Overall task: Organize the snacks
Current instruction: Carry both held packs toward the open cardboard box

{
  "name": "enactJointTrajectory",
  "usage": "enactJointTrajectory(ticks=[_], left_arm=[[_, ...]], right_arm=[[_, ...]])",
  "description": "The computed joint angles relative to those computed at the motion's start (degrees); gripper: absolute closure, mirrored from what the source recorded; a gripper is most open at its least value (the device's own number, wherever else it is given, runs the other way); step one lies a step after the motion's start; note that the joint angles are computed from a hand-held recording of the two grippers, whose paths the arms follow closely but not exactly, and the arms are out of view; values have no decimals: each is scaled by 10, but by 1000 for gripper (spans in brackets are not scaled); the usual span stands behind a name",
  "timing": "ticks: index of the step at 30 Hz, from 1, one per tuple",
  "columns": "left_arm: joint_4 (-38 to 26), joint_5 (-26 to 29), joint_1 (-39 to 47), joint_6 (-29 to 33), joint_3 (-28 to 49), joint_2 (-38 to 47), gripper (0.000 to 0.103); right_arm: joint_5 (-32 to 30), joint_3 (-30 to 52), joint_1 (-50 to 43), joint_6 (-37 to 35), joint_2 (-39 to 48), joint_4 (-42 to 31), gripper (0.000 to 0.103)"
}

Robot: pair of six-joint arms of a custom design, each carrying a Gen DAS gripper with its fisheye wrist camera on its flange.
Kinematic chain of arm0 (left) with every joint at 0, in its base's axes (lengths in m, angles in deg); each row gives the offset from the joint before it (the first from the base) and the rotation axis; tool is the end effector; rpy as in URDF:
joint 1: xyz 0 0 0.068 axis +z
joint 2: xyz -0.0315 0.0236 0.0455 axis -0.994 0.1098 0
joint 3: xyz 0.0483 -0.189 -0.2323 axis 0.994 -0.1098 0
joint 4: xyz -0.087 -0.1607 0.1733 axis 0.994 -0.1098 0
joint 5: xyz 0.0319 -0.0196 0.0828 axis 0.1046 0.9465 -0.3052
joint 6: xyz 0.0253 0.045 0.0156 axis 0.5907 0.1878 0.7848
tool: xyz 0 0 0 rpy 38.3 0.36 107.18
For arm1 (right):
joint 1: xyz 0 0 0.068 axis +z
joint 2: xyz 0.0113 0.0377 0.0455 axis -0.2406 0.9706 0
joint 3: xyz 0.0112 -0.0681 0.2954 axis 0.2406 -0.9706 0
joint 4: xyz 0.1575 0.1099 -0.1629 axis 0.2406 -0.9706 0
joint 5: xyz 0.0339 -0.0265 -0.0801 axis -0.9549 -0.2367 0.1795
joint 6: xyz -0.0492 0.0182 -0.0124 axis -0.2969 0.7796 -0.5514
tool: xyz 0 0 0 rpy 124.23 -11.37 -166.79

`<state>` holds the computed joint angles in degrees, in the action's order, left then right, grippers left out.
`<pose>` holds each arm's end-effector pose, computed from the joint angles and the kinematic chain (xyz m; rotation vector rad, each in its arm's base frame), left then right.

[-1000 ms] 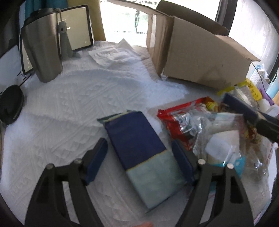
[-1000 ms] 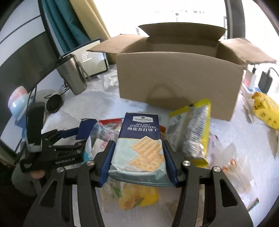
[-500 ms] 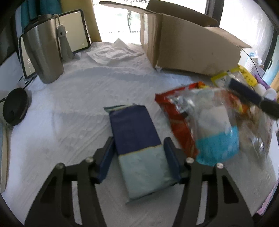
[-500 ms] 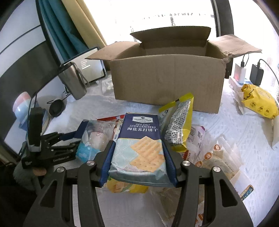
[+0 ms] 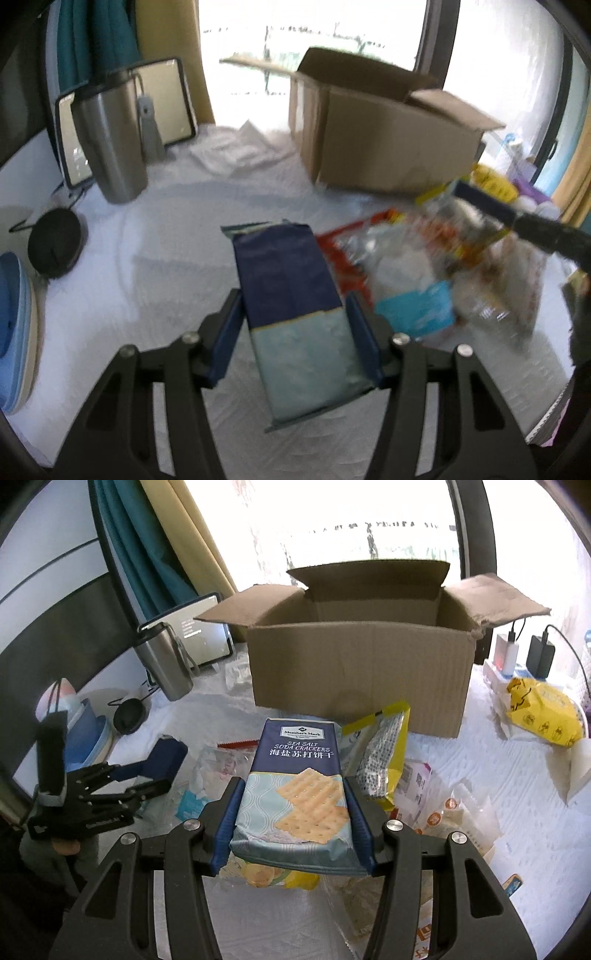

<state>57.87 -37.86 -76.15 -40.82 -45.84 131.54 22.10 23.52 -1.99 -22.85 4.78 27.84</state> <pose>0.2164 0.0309 0.1583 -0.4315 2.3552 0.0345 0.3115 0.0861 0.2281 -0.9172 2.2201 0.6578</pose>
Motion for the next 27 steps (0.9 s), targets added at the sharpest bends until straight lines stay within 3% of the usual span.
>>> enactJointTrajectory(ticks=[10, 27], left_arm=[[-22, 25, -12, 9, 59, -37, 45], [-24, 64, -8, 75, 209, 52, 45]], right_arm=[[4, 29, -1, 7, -10, -4, 47], [28, 138, 10, 26, 43, -3, 47]])
